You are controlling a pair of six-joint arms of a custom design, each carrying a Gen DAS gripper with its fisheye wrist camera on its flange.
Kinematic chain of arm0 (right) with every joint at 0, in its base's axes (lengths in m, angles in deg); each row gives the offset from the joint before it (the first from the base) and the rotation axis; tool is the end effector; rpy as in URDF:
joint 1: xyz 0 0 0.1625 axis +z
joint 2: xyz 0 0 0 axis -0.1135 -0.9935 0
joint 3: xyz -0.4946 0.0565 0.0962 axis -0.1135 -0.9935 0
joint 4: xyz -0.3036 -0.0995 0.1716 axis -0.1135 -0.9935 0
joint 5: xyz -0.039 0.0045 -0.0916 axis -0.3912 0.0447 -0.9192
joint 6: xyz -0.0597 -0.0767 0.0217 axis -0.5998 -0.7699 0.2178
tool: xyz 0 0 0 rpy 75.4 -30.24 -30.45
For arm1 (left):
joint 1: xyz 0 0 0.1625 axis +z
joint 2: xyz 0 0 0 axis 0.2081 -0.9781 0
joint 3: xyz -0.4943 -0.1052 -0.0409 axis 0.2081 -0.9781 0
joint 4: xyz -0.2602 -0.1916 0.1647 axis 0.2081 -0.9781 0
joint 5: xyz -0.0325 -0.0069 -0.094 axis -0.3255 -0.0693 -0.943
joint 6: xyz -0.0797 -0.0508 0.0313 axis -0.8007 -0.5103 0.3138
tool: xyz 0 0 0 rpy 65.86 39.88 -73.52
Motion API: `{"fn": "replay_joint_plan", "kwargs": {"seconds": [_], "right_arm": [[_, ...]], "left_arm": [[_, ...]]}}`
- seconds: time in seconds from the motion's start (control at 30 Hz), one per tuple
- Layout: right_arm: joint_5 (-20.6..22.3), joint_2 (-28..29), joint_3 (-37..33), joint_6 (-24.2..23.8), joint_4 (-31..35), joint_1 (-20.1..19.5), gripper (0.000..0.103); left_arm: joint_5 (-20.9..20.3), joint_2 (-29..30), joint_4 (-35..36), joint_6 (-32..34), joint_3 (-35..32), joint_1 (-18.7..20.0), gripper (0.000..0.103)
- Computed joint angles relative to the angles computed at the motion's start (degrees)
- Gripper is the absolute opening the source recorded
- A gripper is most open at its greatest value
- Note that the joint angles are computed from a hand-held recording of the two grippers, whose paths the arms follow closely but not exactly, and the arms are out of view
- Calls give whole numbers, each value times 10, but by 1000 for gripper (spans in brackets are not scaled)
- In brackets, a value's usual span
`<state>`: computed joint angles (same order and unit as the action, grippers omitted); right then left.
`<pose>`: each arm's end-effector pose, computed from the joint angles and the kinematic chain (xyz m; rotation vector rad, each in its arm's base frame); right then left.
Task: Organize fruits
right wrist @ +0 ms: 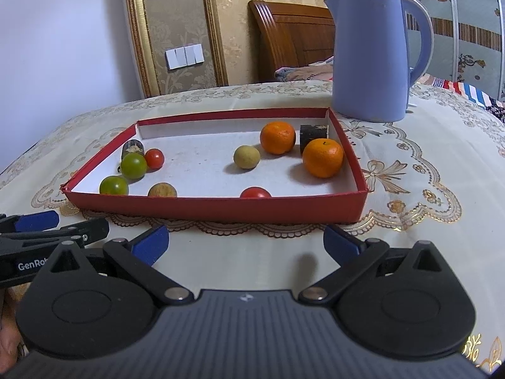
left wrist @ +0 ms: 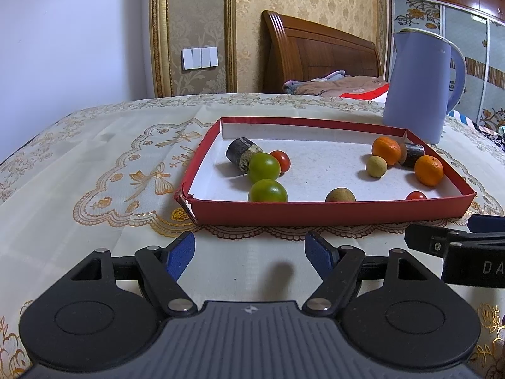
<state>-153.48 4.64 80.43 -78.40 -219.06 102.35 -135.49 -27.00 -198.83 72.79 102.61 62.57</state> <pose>0.1663 -0.8053 0.0020 0.2521 -2.1418 1.2772 -0.0525 -0.8503 0.1358 0.8074 2.2273 -1.0467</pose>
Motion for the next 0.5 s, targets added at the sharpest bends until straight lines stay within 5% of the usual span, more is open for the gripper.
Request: {"fn": "replay_joint_plan", "kwargs": {"seconds": [0.5], "right_arm": [[-9,-1,-5,7,27,1,103]], "left_arm": [[10,1,-13,8,3,-2,77]]}}
